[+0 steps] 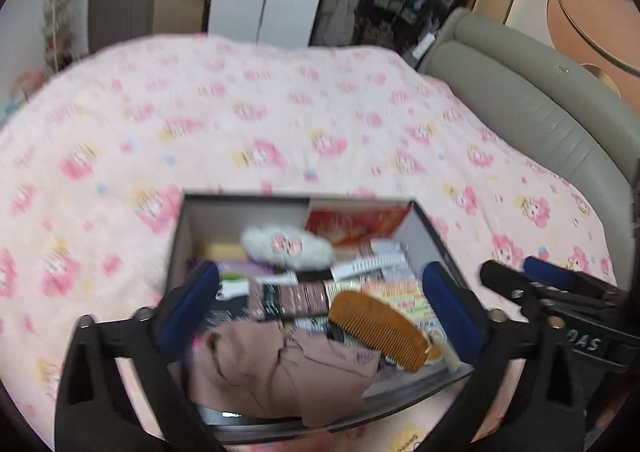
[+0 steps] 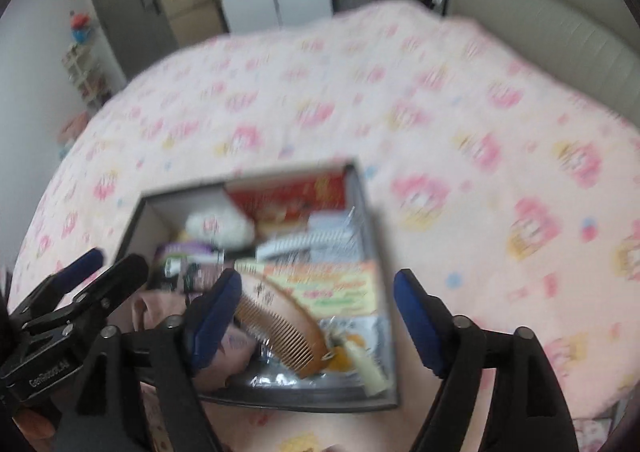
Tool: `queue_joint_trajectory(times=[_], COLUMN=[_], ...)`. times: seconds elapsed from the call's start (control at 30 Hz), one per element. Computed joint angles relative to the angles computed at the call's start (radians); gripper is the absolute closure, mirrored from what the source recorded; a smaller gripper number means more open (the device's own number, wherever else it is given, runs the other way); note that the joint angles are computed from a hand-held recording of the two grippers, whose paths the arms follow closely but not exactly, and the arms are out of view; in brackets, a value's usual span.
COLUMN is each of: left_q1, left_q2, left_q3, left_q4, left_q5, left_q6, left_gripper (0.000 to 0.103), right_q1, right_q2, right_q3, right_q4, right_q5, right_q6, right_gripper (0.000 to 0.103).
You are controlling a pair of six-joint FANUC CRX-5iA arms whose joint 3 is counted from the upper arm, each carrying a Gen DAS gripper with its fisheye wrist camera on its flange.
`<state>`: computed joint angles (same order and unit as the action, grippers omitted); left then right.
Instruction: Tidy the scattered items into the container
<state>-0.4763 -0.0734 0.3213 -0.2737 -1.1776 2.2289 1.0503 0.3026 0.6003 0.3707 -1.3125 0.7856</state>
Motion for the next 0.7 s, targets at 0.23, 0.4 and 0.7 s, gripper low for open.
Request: queue_joint_trajectory(times=[0.23, 0.4, 0.7], left_q1=[-0.146, -0.279, -0.464], left_q2=[0.021, 0.018, 0.025], left_q3=[0.185, 0.250, 0.265], left_q4=[-0.199, -0.340, -0.484], left_q5=[-0.123, -0.221, -0.378], left_q6=[0.058, 0.121, 0.183], left_gripper=[0.001, 0.001, 0.001], right_q1=[0.071, 0.126, 0.239], right_q2=[-0.086, -0.171, -0.278], right_q3=[-0.065, -0.159, -0.332], right_q4=[0.204, 0.271, 0.409], right_q5=[0.015, 0.001, -0.062], right_q6=[-0.098, -0.166, -0.303], right_gripper=[0.019, 0.018, 0.018])
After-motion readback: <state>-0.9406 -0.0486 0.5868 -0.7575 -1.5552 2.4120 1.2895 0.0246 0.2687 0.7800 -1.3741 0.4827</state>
